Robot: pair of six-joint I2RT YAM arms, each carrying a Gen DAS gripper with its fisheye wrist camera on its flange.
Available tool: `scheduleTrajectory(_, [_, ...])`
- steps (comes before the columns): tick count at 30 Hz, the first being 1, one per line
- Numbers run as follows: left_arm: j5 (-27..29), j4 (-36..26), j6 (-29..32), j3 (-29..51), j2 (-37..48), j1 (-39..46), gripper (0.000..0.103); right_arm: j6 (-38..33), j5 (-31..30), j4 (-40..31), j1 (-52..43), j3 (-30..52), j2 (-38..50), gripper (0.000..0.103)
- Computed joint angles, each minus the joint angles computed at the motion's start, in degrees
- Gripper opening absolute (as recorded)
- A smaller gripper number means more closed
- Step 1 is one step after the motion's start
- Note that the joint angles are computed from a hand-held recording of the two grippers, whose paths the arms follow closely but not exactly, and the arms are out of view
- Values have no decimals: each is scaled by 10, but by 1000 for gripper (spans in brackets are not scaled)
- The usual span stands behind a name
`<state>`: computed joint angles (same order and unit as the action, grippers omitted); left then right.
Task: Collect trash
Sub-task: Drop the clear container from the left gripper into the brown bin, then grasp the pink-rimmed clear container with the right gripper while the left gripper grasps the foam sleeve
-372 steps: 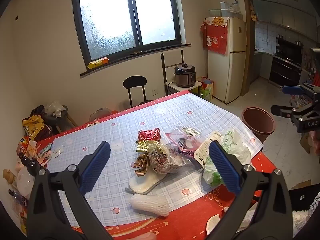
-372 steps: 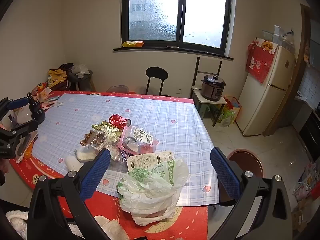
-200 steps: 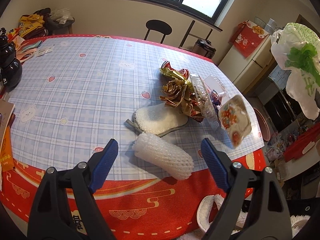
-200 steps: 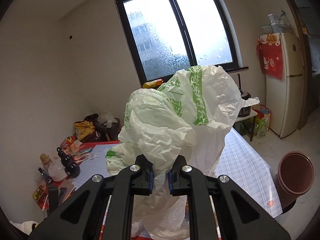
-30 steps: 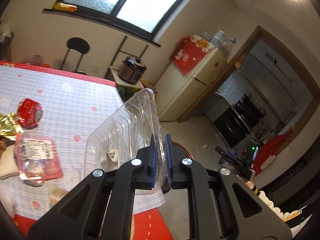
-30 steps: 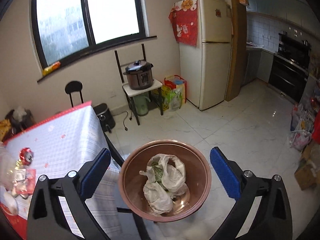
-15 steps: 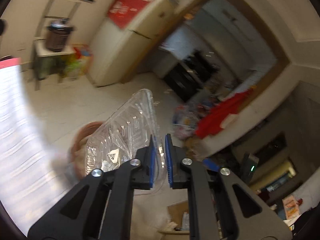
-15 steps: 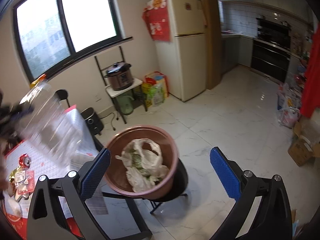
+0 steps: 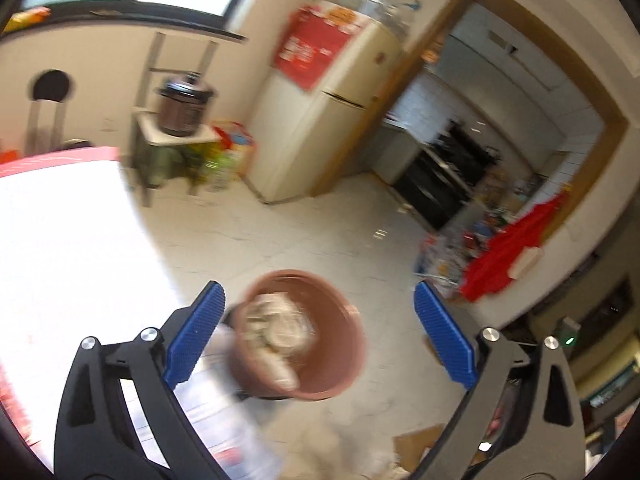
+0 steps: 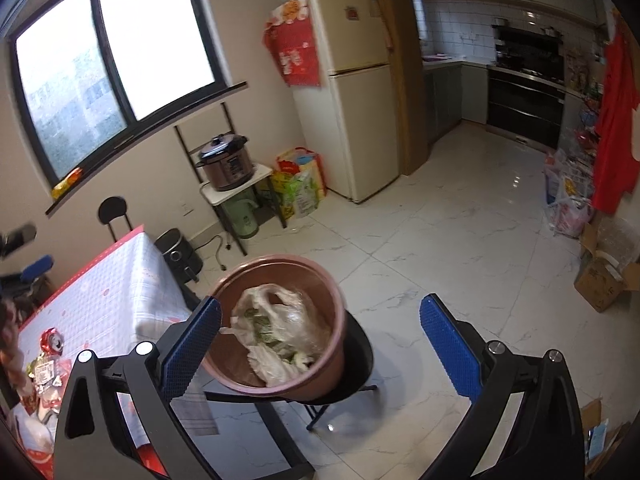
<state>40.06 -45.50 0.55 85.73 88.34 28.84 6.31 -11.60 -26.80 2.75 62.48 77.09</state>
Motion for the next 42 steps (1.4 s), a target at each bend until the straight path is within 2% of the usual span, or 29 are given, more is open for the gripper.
scheduleTrajectory(4, [-20, -28, 59, -36, -54, 115, 97, 4, 7, 3, 60, 26, 29, 98])
scheduleTrajectory(9, [6, -81, 156, -50, -89, 323, 97, 38, 42, 15, 175, 64, 75, 98])
scheduleTrajectory(15, [44, -157, 304, 24, -20, 594, 97, 66, 61, 14, 309, 105, 111, 98])
scheduleTrajectory(18, [54, -211, 373, 84, 44, 676, 97, 88, 60, 18, 369, 118, 124, 98])
scheduleTrajectory(20, [43, -232, 419, 113, 80, 722, 97, 97, 83, 5, 412, 139, 141, 98])
scheduleTrajectory(26, [34, -290, 486, 210, 187, 802, 97, 150, 121, -28, 532, 212, 205, 98])
scheduleTrajectory(31, [9, -336, 500, 284, 279, 825, 97, 179, 155, -61, 608, 278, 264, 98])
scheduleTrajectory(34, [-1, -378, 506, 331, 335, 825, 96, 191, 162, -91, 640, 335, 307, 98])
scheduleTrajectory(42, [-29, -434, 522, 355, 413, 787, 94, 203, 215, -192, 699, 491, 410, 98])
